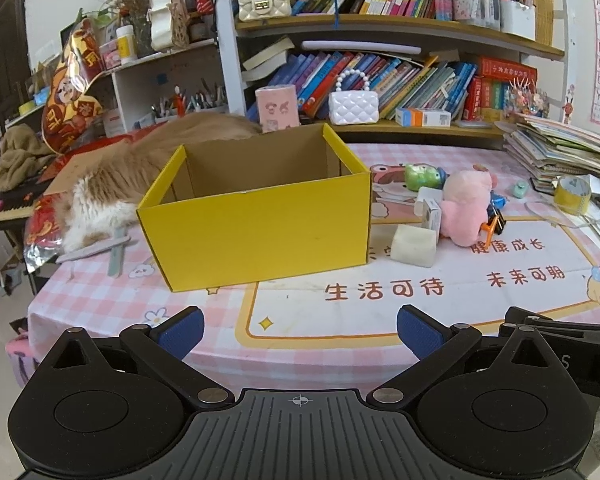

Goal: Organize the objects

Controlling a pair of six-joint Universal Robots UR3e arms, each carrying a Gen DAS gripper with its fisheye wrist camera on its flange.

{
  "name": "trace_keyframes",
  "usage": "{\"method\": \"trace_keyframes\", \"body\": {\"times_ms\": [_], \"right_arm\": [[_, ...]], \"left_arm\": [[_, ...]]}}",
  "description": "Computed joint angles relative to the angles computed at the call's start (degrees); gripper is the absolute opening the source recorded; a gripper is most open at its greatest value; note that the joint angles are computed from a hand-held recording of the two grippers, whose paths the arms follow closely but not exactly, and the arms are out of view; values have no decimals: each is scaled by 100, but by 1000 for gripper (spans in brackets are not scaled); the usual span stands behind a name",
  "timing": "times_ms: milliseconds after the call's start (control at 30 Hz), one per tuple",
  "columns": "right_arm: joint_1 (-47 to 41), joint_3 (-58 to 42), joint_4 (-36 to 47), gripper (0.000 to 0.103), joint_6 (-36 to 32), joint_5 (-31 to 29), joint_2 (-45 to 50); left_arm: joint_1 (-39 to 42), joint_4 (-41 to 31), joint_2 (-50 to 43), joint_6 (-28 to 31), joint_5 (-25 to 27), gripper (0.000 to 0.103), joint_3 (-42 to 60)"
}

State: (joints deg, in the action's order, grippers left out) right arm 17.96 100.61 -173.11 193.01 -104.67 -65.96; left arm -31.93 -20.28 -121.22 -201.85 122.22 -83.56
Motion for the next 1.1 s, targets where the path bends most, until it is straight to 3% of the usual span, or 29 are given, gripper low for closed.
{"method": "trace_keyframes", "body": {"times_ms": [667,1100], "right_arm": [[-122,-568,262,103,-74,-18,331],[-545,-1137,594,103,-389,498,698]], "left_arm": [[196,-152,-386,40,-350,103,615],[210,-1059,-1124,-273,-319,103,1954]]}}
